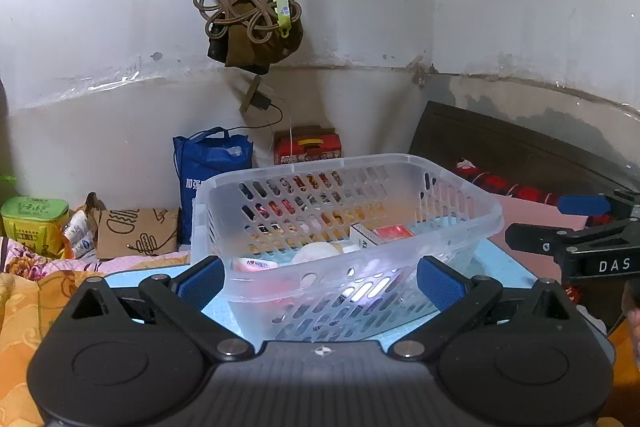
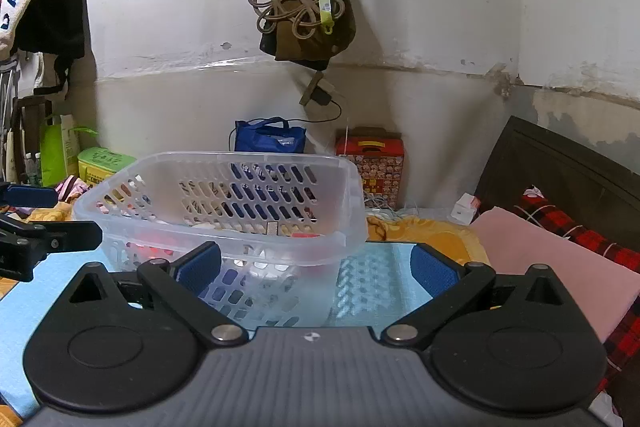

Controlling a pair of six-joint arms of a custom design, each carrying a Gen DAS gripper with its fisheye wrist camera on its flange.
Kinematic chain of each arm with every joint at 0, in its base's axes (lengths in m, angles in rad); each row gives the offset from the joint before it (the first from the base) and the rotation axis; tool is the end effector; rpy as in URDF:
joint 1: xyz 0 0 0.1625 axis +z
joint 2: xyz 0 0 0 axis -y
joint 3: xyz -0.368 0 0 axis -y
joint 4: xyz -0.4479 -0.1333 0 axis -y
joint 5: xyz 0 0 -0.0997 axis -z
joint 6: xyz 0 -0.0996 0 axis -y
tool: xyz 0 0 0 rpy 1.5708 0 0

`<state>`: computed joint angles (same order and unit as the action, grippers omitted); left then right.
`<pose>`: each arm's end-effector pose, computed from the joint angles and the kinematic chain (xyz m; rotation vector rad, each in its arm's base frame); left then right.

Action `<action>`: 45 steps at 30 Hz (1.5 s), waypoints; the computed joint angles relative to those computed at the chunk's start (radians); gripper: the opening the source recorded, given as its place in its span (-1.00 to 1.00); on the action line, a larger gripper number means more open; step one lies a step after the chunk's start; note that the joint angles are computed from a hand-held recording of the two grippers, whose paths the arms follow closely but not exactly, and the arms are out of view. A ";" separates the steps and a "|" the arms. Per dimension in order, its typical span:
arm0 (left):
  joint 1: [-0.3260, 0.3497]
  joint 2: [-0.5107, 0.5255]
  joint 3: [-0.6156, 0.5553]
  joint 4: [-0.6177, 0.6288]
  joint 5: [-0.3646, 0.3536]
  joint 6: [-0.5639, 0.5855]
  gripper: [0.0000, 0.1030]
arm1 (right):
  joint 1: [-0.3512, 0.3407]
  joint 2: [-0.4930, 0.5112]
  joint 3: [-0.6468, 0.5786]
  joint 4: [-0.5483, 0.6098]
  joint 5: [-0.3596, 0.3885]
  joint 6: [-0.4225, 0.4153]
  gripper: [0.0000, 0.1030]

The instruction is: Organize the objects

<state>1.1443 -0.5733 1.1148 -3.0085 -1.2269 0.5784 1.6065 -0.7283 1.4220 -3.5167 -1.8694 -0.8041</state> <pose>-0.1908 -0.8233 0.1505 1.0214 2.2923 -1.1658 0.1304 -0.7365 0.1859 0.6466 -2.0077 1.2876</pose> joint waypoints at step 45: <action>0.005 0.005 -0.005 0.009 -0.027 -0.024 1.00 | -0.004 0.017 -0.006 -0.027 0.005 -0.001 1.00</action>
<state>1.1496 -0.5687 1.1094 -2.9992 -1.2537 0.5547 1.6023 -0.7116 1.4159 -3.5438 -1.8643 -0.8056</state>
